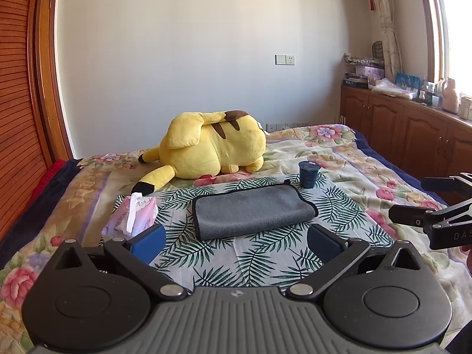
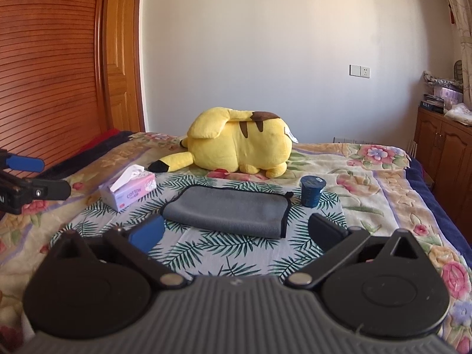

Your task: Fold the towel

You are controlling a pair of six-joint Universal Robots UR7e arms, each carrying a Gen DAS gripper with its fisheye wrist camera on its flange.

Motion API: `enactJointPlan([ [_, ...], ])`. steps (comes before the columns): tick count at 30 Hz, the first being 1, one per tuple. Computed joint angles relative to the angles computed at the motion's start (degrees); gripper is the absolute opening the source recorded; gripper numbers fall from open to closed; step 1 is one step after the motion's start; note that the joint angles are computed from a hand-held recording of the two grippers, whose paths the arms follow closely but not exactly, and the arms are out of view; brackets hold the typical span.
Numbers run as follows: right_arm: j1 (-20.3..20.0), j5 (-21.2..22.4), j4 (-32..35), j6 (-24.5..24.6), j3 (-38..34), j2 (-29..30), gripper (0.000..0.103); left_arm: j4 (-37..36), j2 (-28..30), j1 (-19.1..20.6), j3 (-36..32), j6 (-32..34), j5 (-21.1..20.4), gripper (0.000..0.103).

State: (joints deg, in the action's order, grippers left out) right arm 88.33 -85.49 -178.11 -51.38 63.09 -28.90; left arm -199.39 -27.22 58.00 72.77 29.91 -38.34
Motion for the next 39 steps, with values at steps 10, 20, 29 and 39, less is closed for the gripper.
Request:
enactJointPlan([
  [10,-0.3,-0.9,-2.4,-0.1,5.6,-1.7,0.103,-3.9,-0.1,-0.8,4.3,-1.5,0.7,0.087],
  [20,-0.6,-1.1,-5.0,0.5,10.4,-3.3,0.103,-7.9,0.0,-0.8,7.7,-2.2,1.1,0.087],
  [29,-1.0,-1.1,-6.5,1.0,13.9,-4.2,0.103,-10.9,0.5,-0.6,10.6,-3.7,2.5,0.087],
  [39,-1.6,-1.4,-8.1,1.5,15.8,-4.8,0.103,-14.0,1.7,-0.4,12.0,-5.6,3.2,0.087],
])
